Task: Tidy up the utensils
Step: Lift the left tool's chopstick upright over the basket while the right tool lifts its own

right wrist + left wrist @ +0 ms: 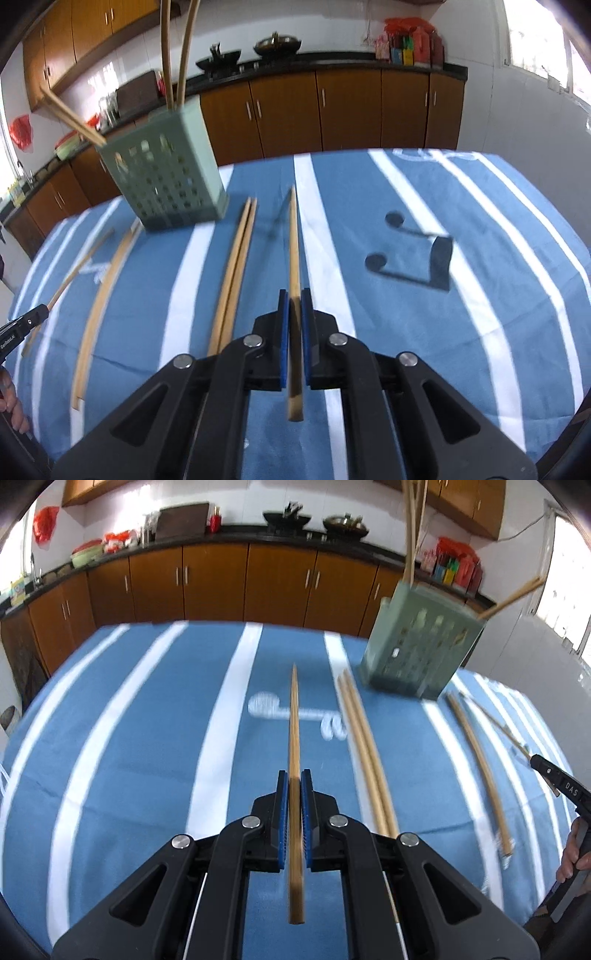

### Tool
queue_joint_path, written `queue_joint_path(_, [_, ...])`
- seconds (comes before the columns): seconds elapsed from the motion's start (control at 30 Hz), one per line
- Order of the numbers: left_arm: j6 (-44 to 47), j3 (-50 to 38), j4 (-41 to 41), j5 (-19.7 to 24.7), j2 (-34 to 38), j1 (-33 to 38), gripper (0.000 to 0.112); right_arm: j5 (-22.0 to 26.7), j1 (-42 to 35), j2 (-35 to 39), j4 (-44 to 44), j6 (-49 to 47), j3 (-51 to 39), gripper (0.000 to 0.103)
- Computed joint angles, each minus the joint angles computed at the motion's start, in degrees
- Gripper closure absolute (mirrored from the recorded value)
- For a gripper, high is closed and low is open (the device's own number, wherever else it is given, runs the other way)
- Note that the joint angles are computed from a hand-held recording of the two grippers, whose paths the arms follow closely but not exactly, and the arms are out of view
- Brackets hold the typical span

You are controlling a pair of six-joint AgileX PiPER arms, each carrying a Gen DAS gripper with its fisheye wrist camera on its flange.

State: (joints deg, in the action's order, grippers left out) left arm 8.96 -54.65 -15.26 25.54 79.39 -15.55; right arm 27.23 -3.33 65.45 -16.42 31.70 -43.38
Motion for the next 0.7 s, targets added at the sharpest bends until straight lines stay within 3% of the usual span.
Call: queue_joint_path(0.7, [2.0, -6.4, -2.6, 0.3, -5.0, 0.7, 0.105, 0.7, -1.9, -7.4, 0.8, -1.7, -5.2, 0.096])
